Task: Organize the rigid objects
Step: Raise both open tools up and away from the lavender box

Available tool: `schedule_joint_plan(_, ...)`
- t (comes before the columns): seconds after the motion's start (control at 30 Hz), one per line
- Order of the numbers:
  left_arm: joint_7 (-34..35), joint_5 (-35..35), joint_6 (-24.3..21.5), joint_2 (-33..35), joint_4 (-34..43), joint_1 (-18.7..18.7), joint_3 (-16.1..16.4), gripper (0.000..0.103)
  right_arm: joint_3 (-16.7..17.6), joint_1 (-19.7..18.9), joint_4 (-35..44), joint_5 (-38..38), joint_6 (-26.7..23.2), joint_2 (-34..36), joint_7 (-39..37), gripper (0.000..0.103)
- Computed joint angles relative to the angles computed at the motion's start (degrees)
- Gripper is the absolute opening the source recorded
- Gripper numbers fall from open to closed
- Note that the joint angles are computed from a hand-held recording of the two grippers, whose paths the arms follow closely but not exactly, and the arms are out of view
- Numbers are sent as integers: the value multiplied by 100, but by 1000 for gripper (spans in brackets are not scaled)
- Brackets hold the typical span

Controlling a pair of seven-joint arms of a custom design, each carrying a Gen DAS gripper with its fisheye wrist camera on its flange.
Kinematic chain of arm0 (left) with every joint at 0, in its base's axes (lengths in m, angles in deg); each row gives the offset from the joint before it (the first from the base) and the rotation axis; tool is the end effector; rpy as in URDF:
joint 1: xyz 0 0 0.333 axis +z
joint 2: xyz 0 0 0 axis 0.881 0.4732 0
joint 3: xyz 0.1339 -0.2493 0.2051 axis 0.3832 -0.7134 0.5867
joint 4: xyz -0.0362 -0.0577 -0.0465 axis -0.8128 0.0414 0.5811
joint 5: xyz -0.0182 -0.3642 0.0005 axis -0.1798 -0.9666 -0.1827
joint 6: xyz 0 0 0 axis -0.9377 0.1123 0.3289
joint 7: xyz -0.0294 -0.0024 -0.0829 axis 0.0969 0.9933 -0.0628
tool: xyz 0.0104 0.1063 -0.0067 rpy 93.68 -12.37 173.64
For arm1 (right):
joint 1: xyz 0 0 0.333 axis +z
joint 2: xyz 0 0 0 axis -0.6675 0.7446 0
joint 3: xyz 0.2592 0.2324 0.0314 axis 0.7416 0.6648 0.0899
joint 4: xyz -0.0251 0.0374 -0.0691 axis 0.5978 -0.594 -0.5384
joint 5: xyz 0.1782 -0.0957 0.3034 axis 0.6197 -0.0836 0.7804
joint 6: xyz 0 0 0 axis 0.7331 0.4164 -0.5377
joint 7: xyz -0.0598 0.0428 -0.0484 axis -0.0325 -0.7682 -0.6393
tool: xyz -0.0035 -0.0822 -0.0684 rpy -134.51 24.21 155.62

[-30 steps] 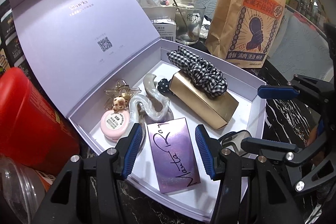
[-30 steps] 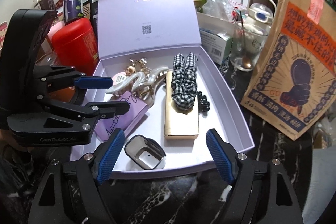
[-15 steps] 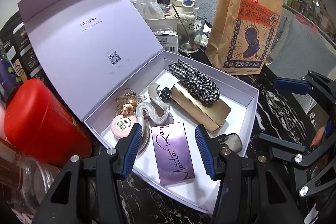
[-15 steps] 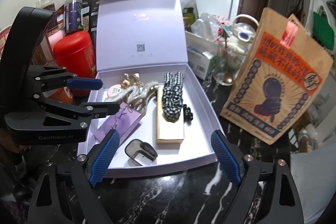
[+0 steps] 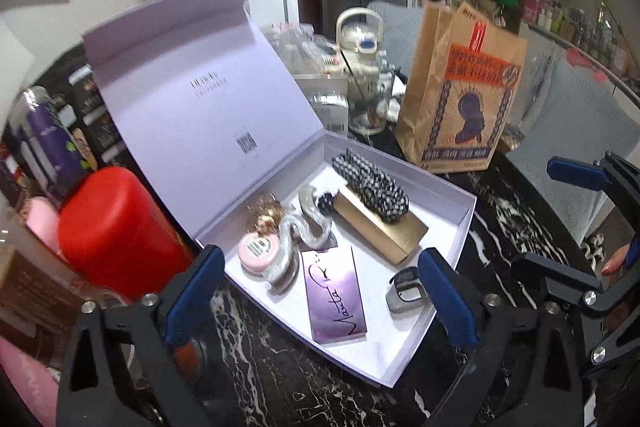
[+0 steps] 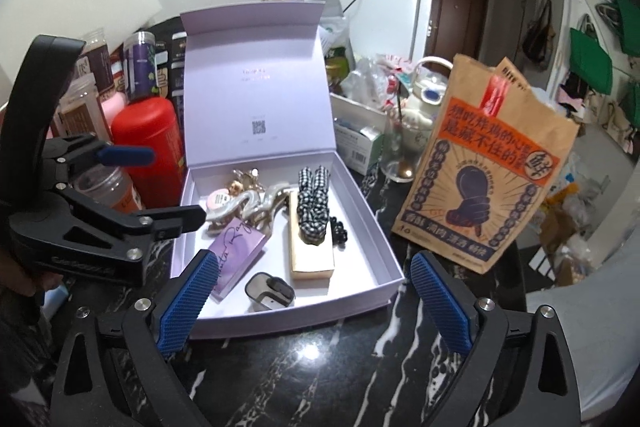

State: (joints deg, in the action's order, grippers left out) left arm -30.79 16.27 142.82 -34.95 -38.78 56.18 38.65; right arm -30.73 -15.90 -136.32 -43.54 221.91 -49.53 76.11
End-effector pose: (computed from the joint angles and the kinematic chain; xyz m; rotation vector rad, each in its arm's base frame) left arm 0.6603 -0.1601 0.5213 -1.7541 1.7527 -0.6961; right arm 0.6896 0.3412 0.5213 -2.1054 0.9673 -0.5223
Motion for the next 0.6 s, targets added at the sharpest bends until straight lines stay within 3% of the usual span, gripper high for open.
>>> schedule_joint_plan(0.2,-305,330,50,-233,-169,-106,104,99,21,20,-552,99,437,-353,-46,100)
schedule_joint_plan(0.6,-913,747,106,-820,-749,-142,58,99,-321,282,-1451,-105,976,-973,467,102)
